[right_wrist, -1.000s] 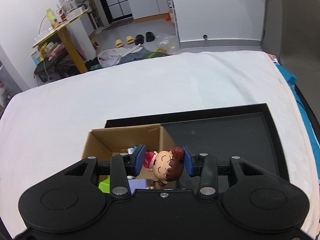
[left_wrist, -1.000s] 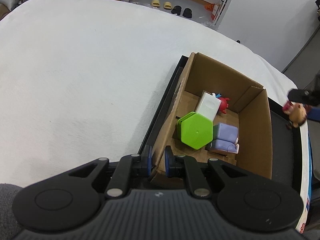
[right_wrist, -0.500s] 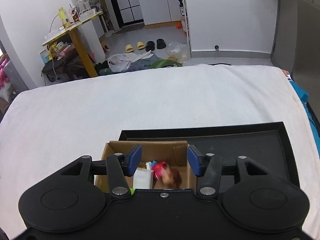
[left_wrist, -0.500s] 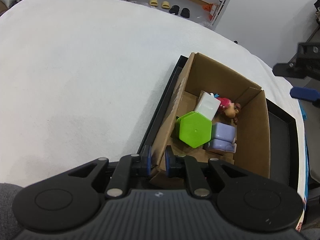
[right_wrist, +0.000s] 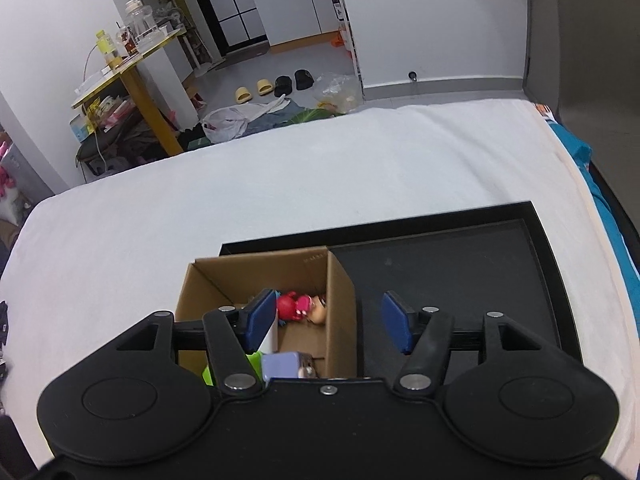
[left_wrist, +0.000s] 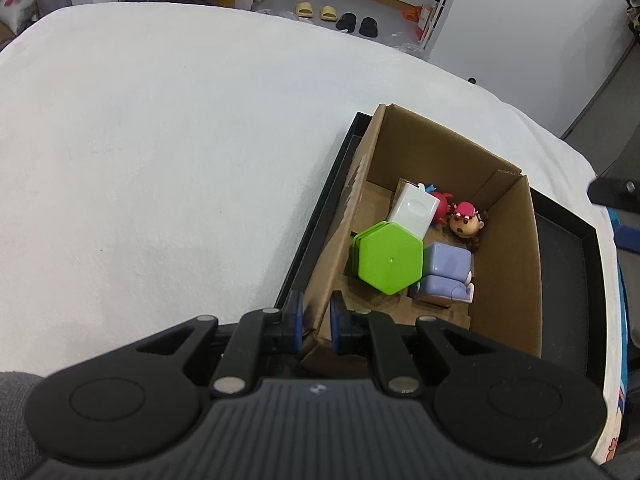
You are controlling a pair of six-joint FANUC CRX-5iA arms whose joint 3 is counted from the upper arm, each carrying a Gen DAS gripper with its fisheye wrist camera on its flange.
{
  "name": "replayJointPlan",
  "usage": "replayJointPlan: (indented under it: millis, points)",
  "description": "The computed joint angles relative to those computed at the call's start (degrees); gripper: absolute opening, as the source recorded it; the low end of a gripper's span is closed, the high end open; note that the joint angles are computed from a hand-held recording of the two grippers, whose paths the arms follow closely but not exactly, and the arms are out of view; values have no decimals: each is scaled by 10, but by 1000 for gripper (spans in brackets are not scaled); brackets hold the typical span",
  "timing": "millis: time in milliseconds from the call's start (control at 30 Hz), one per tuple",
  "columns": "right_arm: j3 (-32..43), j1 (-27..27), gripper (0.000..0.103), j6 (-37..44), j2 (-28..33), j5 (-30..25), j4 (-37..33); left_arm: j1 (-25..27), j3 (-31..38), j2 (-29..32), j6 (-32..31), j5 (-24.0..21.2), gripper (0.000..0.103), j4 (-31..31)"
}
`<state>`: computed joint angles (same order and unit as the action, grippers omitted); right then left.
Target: Organize rigid objects
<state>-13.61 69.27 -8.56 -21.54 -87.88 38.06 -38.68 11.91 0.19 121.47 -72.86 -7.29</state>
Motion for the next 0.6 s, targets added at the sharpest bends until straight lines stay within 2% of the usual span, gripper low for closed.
replayJointPlan:
  millis: [467,567,600]
  points:
    - [-34,18,58,-19,-45,36,-66,-21,28,17,31,-26,12,-28]
    - [-42,24,46,-32,-57,40,-80,-26,39,24,37,-35,12,-36]
    - [-46,25,34,-37,-62,41,-87,-29,42,26,38,-38,11,-41]
